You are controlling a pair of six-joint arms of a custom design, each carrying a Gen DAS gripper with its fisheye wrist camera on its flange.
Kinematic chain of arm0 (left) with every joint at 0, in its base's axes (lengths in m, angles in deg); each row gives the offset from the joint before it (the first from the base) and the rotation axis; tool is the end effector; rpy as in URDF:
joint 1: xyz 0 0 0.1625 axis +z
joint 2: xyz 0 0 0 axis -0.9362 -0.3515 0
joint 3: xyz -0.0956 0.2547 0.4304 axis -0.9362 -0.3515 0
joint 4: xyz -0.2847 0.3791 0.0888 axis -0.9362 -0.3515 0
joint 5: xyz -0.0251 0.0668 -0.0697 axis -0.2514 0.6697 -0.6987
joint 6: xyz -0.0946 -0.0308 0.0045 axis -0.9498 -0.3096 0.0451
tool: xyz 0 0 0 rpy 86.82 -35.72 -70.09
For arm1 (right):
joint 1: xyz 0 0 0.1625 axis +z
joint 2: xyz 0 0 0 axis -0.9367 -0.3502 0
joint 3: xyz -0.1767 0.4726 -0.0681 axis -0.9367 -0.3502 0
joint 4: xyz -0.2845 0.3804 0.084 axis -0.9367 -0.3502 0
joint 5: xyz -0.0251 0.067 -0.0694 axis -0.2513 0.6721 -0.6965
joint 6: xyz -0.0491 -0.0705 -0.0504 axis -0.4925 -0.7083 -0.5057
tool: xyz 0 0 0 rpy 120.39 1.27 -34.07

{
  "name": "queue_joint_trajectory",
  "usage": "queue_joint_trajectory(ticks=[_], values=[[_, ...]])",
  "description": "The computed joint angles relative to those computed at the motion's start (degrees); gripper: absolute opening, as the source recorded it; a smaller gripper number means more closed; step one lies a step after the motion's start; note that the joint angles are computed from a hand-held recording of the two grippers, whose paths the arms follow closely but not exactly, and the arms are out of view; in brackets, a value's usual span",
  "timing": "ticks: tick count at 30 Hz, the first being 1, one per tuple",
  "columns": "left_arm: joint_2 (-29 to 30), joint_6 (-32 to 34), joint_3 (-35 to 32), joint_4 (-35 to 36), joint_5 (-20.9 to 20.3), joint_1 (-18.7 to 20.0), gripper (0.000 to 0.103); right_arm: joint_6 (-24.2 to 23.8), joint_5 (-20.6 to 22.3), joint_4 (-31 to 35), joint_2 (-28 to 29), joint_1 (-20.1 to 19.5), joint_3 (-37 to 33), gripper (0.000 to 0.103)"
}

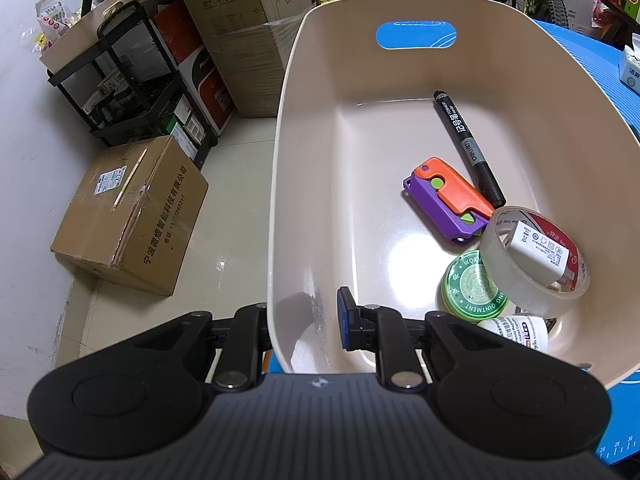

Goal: Organize rigid objects
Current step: 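Grasp the black remote with the right gripper, then lower the black remote into the bin with the right gripper and release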

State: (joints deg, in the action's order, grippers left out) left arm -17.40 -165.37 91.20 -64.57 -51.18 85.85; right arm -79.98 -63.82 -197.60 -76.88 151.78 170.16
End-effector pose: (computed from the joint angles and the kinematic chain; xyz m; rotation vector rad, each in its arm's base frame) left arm -0.2725 -0.2894 0.1185 0.2123 2.0628 -0.5751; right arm 0.0509 -0.3804 0.2180 0.5142 -2.1657 0.9866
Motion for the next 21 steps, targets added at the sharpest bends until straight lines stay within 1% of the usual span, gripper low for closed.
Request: queue_joint_trajectory(ticks=[5,10,12,15,18,21], values=[[-0.05,0.06,0.0,0.13,0.0,-0.03,0.021,-0.59,4.22,-1.28,-1.4,0.04,0.83,0.053],[-0.04,0.06,0.0,0.08,-0.01,-0.03,0.021,0.76,5.88,-0.15,-3.42,1.89,1.19,0.053],[-0.05,0.06,0.01,0.08,0.0,-0.03,0.021,1.94,7.08,1.01,-4.64,2.94,1.36,0.053],[0.32,-0.05,-0.13,0.18,-0.04,0.07,0.021,2.39,8.97,2.33,-5.63,4.47,1.41,0.053],[0.48,-0.03,-0.14,-0.09,0.02,0.14,0.021,3.57,9.94,3.56,-6.15,6.65,1.5,0.053],[0.47,-0.06,-0.17,0.15,0.04,0.12,0.021,5.26,10.05,5.0,-6.68,9.73,1.11,0.053]])
